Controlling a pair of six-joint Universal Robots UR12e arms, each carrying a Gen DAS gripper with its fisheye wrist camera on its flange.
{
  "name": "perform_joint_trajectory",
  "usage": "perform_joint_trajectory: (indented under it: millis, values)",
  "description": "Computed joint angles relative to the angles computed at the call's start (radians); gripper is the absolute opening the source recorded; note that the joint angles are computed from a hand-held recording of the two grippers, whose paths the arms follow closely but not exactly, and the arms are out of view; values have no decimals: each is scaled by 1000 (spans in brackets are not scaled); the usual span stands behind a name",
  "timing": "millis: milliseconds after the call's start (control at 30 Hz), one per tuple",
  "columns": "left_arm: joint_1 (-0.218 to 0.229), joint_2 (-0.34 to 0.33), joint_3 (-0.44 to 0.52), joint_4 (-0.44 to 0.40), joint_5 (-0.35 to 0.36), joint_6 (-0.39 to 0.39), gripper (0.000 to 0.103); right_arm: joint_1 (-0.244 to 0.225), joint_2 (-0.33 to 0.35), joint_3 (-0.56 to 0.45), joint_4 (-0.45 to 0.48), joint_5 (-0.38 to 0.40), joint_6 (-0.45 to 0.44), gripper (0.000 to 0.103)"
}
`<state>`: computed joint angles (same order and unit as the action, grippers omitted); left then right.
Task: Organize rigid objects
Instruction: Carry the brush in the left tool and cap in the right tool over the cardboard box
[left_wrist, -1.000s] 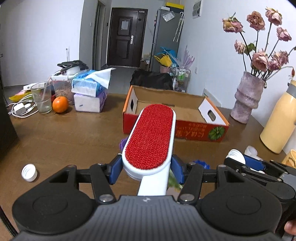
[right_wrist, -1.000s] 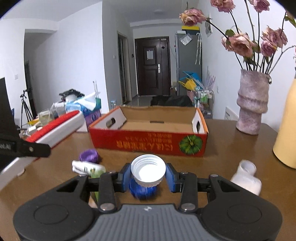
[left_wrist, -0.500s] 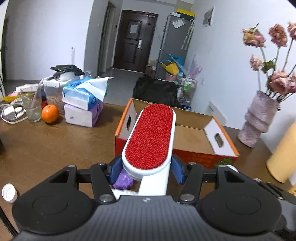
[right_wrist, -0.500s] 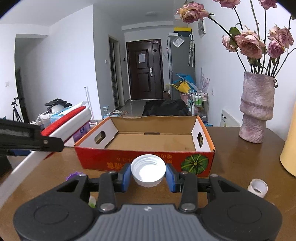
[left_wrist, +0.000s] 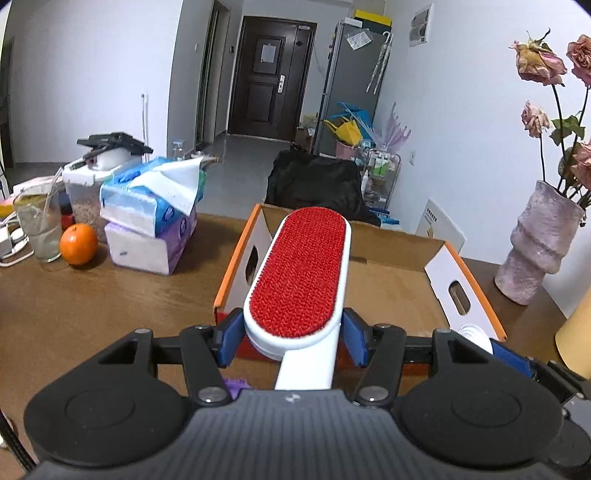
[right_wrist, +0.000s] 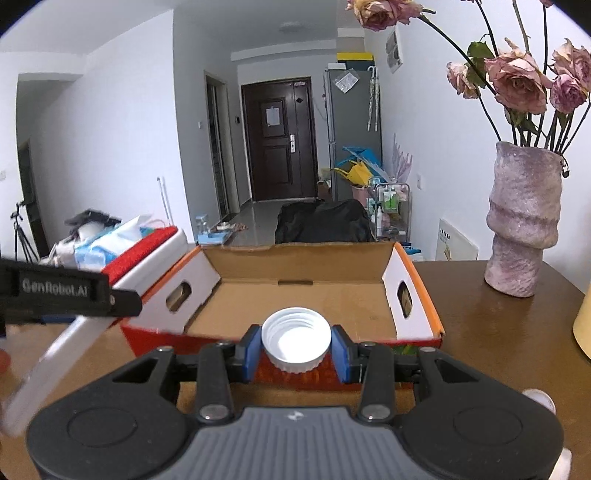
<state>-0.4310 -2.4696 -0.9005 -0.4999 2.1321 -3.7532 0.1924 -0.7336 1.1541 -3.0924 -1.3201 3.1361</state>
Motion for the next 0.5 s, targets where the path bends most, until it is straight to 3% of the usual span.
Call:
perform_joint_trajectory:
  millis: [500]
  values:
    - [34, -106, 190, -56, -1, 51, 57, 24, 113, -211, 94, -53, 24, 39]
